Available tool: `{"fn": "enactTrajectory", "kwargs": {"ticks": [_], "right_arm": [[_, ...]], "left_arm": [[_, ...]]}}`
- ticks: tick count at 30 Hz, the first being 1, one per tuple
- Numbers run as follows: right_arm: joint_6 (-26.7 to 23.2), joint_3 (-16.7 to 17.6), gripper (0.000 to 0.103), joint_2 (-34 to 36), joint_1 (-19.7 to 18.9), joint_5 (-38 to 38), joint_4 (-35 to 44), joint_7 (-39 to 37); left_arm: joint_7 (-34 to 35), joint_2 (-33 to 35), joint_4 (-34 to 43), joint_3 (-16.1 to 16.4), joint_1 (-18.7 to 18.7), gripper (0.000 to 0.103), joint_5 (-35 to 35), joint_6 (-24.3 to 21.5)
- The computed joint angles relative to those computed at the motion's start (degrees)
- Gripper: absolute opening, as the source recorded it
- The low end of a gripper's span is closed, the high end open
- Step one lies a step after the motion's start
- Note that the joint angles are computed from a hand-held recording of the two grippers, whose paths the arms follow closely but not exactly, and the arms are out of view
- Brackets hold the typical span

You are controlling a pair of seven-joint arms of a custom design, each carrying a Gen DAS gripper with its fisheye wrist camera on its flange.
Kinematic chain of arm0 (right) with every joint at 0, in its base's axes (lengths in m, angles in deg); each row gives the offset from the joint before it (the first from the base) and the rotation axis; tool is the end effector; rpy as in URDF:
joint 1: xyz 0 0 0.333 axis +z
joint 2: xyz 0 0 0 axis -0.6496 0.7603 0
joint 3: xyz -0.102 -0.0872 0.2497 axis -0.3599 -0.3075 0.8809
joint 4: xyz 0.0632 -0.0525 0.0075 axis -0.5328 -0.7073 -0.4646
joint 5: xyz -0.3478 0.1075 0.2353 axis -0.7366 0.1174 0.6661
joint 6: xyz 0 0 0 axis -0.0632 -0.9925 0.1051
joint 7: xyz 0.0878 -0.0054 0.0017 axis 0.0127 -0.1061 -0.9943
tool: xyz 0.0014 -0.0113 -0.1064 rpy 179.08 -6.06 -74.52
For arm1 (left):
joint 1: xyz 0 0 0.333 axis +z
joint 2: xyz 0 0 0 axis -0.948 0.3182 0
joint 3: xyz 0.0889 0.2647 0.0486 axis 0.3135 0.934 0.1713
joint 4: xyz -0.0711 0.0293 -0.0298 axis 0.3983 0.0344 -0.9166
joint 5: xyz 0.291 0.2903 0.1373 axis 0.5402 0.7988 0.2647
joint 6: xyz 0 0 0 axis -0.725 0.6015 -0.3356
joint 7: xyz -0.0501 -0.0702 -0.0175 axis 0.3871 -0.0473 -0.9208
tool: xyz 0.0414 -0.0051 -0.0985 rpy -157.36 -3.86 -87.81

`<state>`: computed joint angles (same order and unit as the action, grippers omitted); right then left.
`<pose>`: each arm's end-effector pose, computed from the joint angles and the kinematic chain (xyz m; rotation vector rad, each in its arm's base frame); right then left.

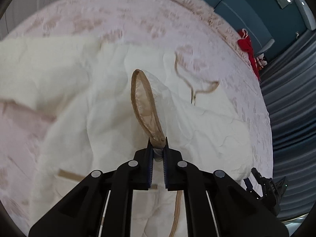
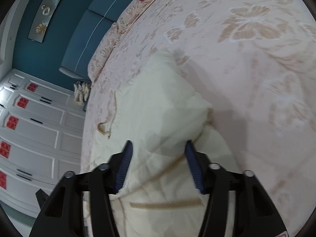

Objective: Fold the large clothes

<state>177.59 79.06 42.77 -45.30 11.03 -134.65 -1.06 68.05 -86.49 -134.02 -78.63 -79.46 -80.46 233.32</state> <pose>0.6927 -0.0367 0.4237 -1.3405 1.8355 0.2799 0.5789 -0.1950 0.5078 -2.5620 1.2178 -0.8973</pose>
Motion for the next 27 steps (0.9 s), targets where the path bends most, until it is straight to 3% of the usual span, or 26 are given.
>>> {"fn": "enactTrajectory", "kwargs": {"ticks": [1,4,7,9,11,14,17,21,23,25,27], "right_arm": [[0.35,0.05,0.012,0.77,0.45,-1.19,1.39,0.31],[4.84,0.97,0.01,-2.24,0.74,1.14,0.04,-5.99],[10.39,1.56,0.009,-6.68,2.24,-1.29,-3.22,-12.88],[12.84,-0.36,0.009,-5.25,5.7,-14.47,-3.38,-8.18],[10.22,-1.74,0.008,-1.56,7.14,-25.01,-1.55,-0.4],[8.92,-1.72,0.007,0.36,6.7,-28.17,-1.65,1.74],[10.52,-1.31,0.008,0.97,6.79,-30.25,-2.34,1.61],[12.53,-1.43,0.01,0.39,8.08,-35.11,-3.17,3.41],[12.6,-1.89,0.012,-1.87,8.53,-37.11,-5.13,6.07],[16.95,-2.35,0.02,-7.84,9.18,-39.84,-11.05,8.43],[20.8,-1.39,0.022,-13.15,9.36,-37.01,-15.85,5.4]], "left_arm": [[-0.56,-0.7,0.11,0.0,0.42,0.007,1.96,-0.42],[-1.3,-1.65,0.14,-0.07,1.15,0.007,5.6,-0.1],[-2.59,-1.5,-0.51,-1.39,1.33,0.007,11.36,-3.87],[-2.13,0.7,-0.61,-1.54,0.64,0.007,11.11,-6.55],[-2.01,3.64,-0.72,-1.63,-0.25,0.007,9.78,-9.02],[-5.43,5.3,-1.18,-1.97,-1.29,0.007,14.92,-9.68],[-6.15,7.7,1.91,-2.23,-2.55,0.008,20.51,-14.2],[-7.98,9.48,3.54,-1.94,-3.92,0.008,25.05,-16.52],[-8.77,9.57,3.4,-1.79,-4.41,0.008,26.92,-16.91],[-9.6,9.06,2.57,-1.57,-4.54,0.008,27.82,-15.98],[-11.12,8.85,1.89,-1.5,-4.64,0.008,29.12,-14.93]]}}
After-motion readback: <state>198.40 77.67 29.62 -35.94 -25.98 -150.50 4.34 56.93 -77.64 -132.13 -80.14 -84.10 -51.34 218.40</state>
